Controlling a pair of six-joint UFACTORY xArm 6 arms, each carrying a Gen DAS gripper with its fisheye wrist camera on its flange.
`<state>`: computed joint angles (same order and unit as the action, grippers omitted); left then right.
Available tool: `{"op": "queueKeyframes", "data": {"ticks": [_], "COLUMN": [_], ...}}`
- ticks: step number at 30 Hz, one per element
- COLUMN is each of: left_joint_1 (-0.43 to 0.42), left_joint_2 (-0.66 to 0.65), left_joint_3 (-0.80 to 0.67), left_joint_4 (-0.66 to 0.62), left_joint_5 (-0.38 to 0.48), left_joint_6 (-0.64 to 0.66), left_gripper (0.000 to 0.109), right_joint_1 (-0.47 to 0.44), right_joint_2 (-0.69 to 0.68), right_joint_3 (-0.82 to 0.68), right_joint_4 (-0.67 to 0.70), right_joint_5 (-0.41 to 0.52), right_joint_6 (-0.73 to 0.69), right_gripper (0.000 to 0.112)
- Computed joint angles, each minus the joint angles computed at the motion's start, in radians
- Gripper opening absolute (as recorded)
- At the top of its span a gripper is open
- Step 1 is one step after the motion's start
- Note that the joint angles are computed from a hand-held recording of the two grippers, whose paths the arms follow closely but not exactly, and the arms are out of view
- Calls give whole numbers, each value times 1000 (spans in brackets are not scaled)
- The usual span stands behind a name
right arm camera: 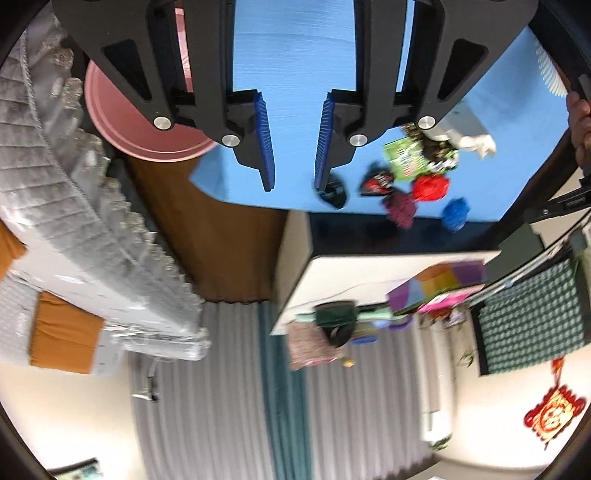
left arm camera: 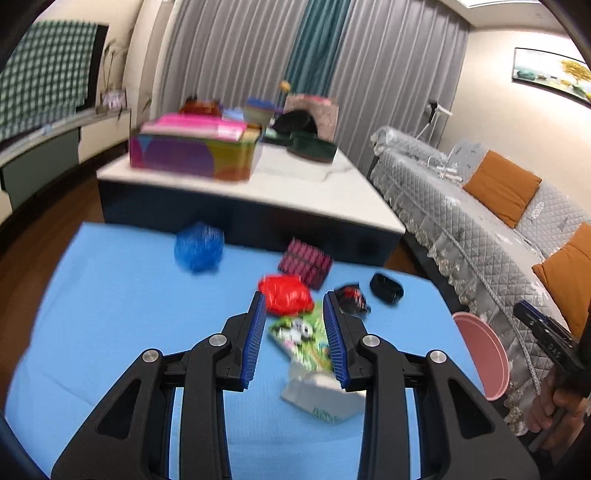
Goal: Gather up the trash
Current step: 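Move both tools back over the remaining trash on the table, then grasp the white paper box with the left tool, the brown snack bag with the right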
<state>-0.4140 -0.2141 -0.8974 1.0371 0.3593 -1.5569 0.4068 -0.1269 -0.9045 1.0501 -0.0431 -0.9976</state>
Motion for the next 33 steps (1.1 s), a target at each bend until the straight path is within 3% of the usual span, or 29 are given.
{"op": "queueKeyframes", "data": {"ticks": [2,7,9,11,13,15,18,23,27,33], "left_joint_1": [19,7,-13,-28,-32,-42,-54,-47,-38,-21], "left_joint_2": [10,71,96,114,121,129,130,108,80,63], "left_joint_3": [34,58,58,53,68,71,72,23,-2,-29], "left_joint_4": [-87,-314,-460,-537,-626,-728,-817,-616,-454,-282], "left_joint_5": [-76,-165,-167,-145,-178,-195,-211,-89,5,94], "left_joint_6": [58,205,316,361,410,483,571,458,385,314], "left_gripper": [32,40,49,50,50,50,32,11,10,10], "right_joint_1": [15,39,44,44,45,48,56,74,88,104], "right_joint_2": [27,83,92,103,112,118,131,158,188,240], "right_joint_3": [-14,-41,-47,-60,-69,-73,-81,-106,-144,-184], "right_joint_4": [-21,-112,-134,-143,-155,-175,-207,-196,-137,-191], "right_joint_5": [2,8,9,17,26,34,47,82,151,247], "right_joint_6": [9,77,98,113,128,148,173,160,105,133], "right_gripper": [23,23,23,23,23,23,23,23,24,30]}}
